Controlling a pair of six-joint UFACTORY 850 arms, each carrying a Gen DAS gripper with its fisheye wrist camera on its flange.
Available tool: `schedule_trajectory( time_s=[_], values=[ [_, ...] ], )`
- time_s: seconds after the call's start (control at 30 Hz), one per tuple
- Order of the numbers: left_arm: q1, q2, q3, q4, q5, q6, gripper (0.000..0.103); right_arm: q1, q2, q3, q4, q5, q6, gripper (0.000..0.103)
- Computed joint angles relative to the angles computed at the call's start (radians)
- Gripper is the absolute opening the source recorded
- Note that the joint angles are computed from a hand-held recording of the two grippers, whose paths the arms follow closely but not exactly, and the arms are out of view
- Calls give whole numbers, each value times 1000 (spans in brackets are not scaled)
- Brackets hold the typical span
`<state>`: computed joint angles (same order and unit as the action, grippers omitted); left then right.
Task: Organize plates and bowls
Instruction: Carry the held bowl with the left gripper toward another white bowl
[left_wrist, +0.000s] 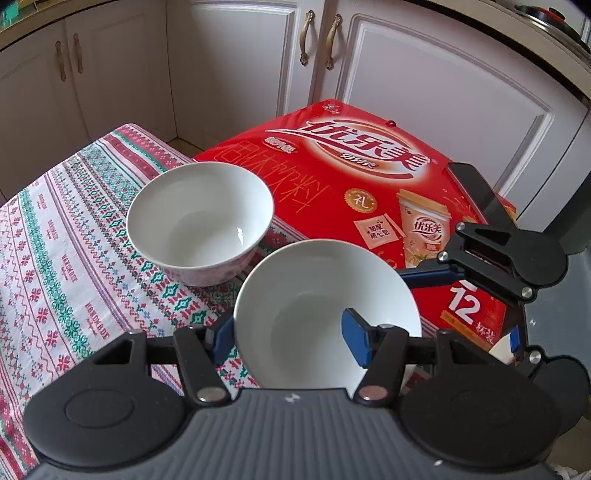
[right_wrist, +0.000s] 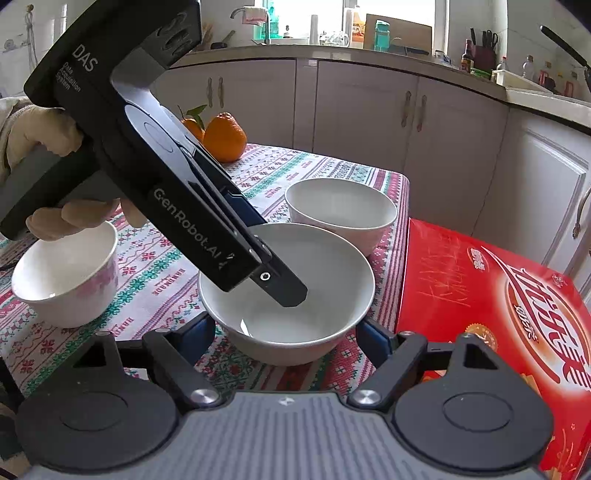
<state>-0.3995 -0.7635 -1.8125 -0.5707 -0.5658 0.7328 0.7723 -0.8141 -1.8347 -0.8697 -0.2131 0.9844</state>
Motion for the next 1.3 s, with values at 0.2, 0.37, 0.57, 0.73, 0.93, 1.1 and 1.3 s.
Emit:
schedule_trajectory(
  time_s=[0.2, 0.37, 0.57, 0.73, 0.93, 1.1, 1.3],
  values=[
    [4, 63, 77, -43, 30, 36, 60, 11, 29, 18, -7, 0, 3, 87],
    [5, 124, 148, -78, 66, 61, 60, 27, 57, 35, -37, 1, 32, 87],
    [9, 195, 232, -103, 104, 73, 60, 51, 74, 35, -40, -7, 17, 87],
    [17, 250, 297, -130, 133, 92, 60, 70, 74, 18, -12, -18, -25, 87],
    [32, 313, 370, -156, 165, 107, 60, 85, 67, -10, 51, -9, -100, 87],
    [50, 362, 427, -180, 189, 128, 60, 99, 42, -59, 141, -14, -209, 87],
    [74, 409, 486, -209, 208, 148, 60, 113, 2, -130, 308, -24, -389, 87]
  ],
)
